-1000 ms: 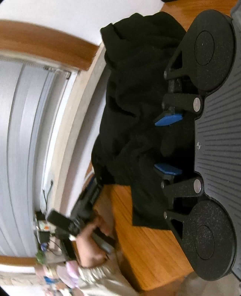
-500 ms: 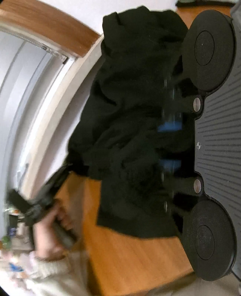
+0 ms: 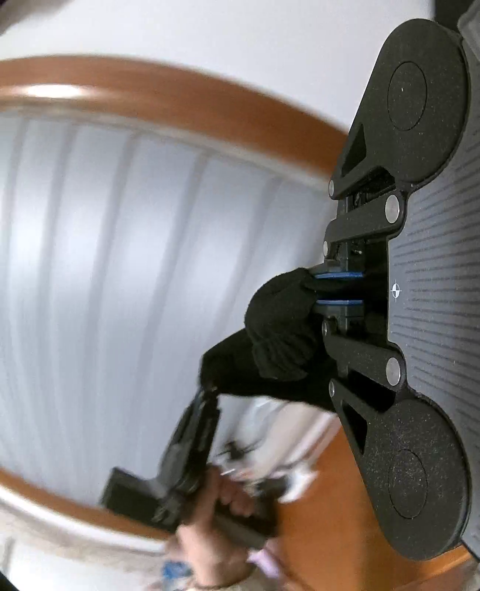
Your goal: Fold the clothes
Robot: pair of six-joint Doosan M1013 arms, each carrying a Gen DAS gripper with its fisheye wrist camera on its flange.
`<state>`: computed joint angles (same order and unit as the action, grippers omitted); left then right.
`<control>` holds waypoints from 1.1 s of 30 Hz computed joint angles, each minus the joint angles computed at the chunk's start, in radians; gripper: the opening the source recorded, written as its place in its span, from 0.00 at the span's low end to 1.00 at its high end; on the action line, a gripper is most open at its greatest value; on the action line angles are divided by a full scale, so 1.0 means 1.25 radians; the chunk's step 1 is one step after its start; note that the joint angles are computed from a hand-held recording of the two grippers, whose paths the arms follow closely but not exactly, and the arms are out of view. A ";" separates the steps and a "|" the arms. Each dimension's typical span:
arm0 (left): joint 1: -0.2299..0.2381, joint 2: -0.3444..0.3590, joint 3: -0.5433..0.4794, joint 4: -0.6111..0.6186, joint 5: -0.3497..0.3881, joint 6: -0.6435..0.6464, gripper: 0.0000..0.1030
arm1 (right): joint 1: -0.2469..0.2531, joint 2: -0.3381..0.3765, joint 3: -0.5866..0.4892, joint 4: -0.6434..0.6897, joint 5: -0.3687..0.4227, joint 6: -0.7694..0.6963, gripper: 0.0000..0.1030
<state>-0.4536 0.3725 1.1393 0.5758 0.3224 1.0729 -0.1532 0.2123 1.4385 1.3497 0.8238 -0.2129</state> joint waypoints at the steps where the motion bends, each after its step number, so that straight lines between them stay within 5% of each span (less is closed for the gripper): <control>1: 0.005 -0.012 0.010 0.044 0.008 -0.037 0.10 | 0.006 -0.005 -0.004 0.022 0.018 -0.004 0.11; 5: 0.036 -0.054 0.063 0.019 0.069 -0.003 0.11 | 0.039 -0.006 -0.012 0.030 0.108 0.043 0.13; 8: 0.067 -0.059 0.092 -0.130 0.147 0.140 0.15 | 0.079 0.007 -0.011 -0.058 0.152 0.104 0.24; 12: 0.085 -0.060 0.141 -0.079 0.197 0.047 0.22 | 0.111 0.025 0.010 -0.139 0.125 0.104 0.34; 22: 0.066 -0.037 0.118 -0.161 0.190 0.138 0.33 | 0.068 0.055 -0.015 -0.197 0.005 0.185 0.43; 33: 0.008 0.091 -0.016 -0.463 0.200 0.450 0.39 | -0.019 0.096 -0.014 -0.319 -0.115 0.293 0.44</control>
